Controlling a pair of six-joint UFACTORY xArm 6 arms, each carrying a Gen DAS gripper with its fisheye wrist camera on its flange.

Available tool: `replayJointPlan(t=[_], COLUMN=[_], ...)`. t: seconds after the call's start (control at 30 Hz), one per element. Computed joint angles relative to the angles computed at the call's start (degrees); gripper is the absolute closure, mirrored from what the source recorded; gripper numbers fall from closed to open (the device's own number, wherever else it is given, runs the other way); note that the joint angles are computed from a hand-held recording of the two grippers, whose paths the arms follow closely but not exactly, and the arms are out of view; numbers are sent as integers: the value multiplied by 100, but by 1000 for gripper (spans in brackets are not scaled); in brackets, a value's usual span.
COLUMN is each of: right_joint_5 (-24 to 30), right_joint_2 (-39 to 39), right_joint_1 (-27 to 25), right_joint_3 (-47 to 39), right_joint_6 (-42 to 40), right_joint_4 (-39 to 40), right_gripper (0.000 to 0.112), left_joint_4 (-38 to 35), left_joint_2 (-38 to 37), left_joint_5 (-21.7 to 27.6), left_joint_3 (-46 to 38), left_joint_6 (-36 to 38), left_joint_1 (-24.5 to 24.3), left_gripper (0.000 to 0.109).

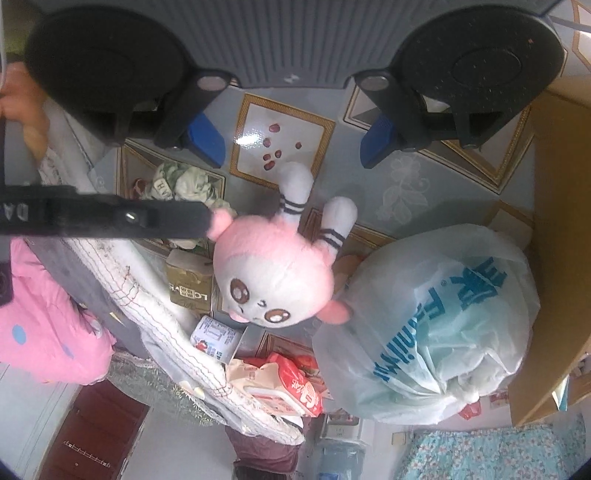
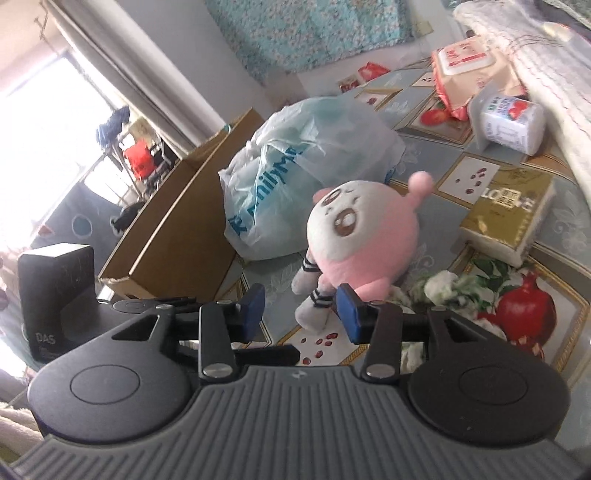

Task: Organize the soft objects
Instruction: 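Grasp the pink plush toy with the right tool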

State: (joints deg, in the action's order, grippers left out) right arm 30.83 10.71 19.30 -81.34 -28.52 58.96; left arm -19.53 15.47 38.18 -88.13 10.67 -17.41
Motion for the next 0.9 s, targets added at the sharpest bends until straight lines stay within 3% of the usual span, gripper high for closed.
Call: replayJointPlan(t=[0.1, 0.27, 0.43, 0.6, 0.67, 0.9], right_joint_5=[55, 90, -275, -1183, -1283, -1386], right_joint_2=[-203, -90, 164, 165, 112, -86], right_joint_1=[-52, -174, -281, -197, -190, -122], right_joint_3=[284, 367, 246, 323, 371, 398], right_joint_6=[-56, 441, 598, 1576, 1666, 1127], right_joint_4=[236, -23, 60, -1283, -1425, -774], right_gripper=[70, 68, 69, 69, 68, 62], left_joint_4=[19, 198, 358, 368, 358, 382], left_joint_2=[29, 102, 153, 259, 309, 570], left_joint_5=[-5, -69, -126, -138, -146, -118], left_joint_3=[-17, -44, -82, -227, -298, -642], left_joint_6=[-4, -150, -330, -264, -198, -115], left_joint_1=[8, 27, 30, -13, -35, -60], left_gripper=[27, 27, 27, 27, 27, 27])
